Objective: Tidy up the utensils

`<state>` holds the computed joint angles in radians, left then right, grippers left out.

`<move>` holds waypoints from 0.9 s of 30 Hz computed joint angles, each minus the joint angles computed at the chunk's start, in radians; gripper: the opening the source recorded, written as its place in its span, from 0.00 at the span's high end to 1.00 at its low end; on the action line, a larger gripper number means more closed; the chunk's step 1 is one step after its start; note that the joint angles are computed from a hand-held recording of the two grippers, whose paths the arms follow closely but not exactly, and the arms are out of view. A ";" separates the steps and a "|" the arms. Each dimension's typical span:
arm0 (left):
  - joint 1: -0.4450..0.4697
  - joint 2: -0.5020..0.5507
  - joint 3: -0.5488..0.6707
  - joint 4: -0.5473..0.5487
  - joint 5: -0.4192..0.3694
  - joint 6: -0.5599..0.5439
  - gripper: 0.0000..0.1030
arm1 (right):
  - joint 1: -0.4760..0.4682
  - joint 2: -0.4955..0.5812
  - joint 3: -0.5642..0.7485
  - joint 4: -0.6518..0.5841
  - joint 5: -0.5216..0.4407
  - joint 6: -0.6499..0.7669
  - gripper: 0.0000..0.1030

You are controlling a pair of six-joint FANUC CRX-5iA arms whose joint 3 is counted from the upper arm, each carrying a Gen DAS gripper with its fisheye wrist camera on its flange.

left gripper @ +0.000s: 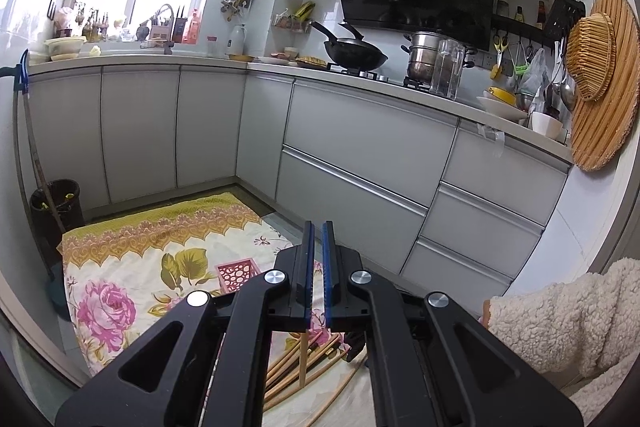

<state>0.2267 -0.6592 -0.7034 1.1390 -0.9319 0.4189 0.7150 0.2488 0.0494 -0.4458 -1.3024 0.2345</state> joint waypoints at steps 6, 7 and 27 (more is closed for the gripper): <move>-0.007 -0.001 -0.004 0.005 0.008 0.009 0.97 | 0.037 -0.103 -0.133 0.051 0.156 -0.024 0.91; -0.011 -0.001 -0.004 -0.001 0.011 0.013 0.97 | 0.054 -0.126 -0.161 0.095 0.182 -0.045 0.92; 0.146 0.467 0.237 -0.746 -0.190 0.899 0.48 | 0.084 -0.127 -0.164 0.138 0.167 0.073 0.92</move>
<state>0.3729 -0.1917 -0.4668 0.3929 -1.1215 1.3177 0.7989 0.1220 -0.1146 -0.3074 -1.1352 0.3078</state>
